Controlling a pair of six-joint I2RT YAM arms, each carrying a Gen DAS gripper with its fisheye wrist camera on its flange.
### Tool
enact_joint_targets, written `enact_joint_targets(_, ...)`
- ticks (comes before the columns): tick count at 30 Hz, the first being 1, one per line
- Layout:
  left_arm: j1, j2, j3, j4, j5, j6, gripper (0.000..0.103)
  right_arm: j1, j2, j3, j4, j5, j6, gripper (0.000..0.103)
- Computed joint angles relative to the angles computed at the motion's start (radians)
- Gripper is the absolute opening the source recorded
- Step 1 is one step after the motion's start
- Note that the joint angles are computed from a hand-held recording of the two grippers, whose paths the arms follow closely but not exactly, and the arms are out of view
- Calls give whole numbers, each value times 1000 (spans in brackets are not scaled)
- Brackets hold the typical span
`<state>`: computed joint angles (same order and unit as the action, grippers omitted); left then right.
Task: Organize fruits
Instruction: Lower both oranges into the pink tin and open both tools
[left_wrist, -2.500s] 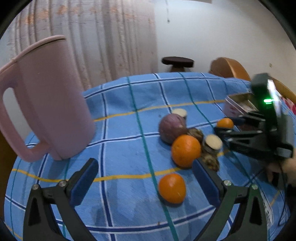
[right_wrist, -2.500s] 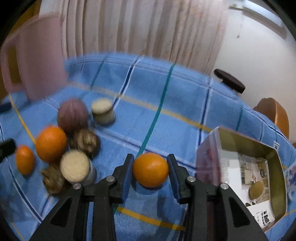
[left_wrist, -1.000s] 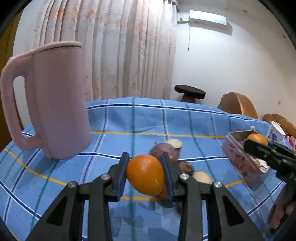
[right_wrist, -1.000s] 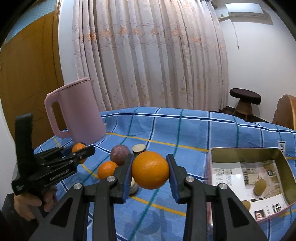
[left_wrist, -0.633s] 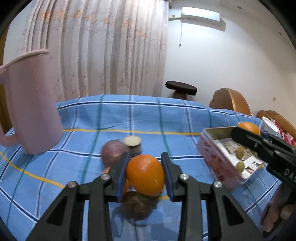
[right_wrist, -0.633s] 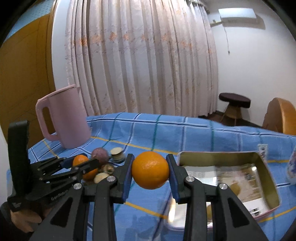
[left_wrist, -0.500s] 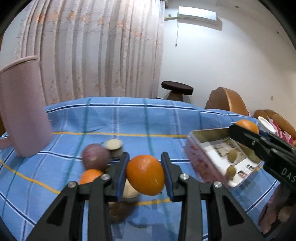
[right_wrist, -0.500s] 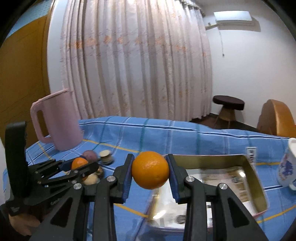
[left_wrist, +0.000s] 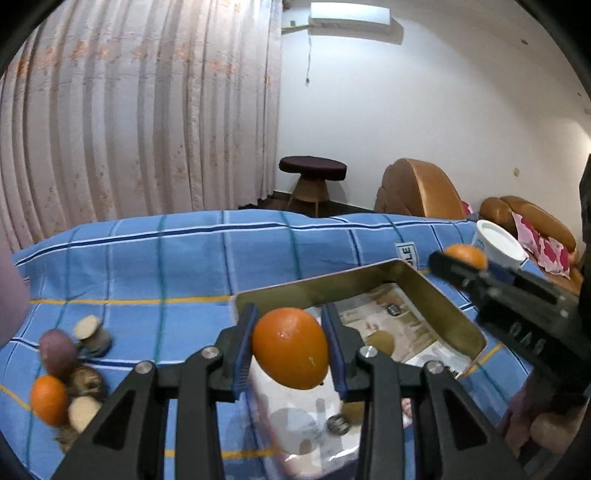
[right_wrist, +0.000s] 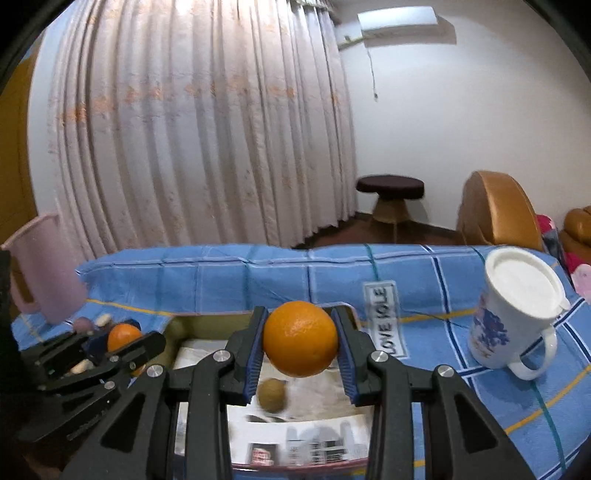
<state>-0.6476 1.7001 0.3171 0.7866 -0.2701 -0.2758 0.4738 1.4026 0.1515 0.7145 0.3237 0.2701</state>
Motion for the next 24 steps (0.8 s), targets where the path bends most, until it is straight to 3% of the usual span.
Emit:
enact_joint_targets(2, -34, 41, 55, -43, -47, -12, 37, -40, 64, 21, 7, -47, -2, 37)
enact_joint_targets(7, -47, 124, 129, -103, -56, -39, 37, -66, 167, 61, -2, -89, 12, 37)
enact_joint_targets(17, -27, 139, 144, -146, -54, -69, 39, -105, 269, 87, 25, -205, 53, 39)
enact_joint_targets(19, -28, 135, 138, -135, -66, -68, 55, -97, 267, 83, 28, -188, 56, 43)
enact_joint_targets(23, -52, 115, 118, -117, -104, -58, 64, -111, 225, 51, 53, -190, 85, 50)
enact_joint_targets(24, -45, 110, 115, -112, -81, -48, 75, -126, 217, 41, 69, -205, 89, 58)
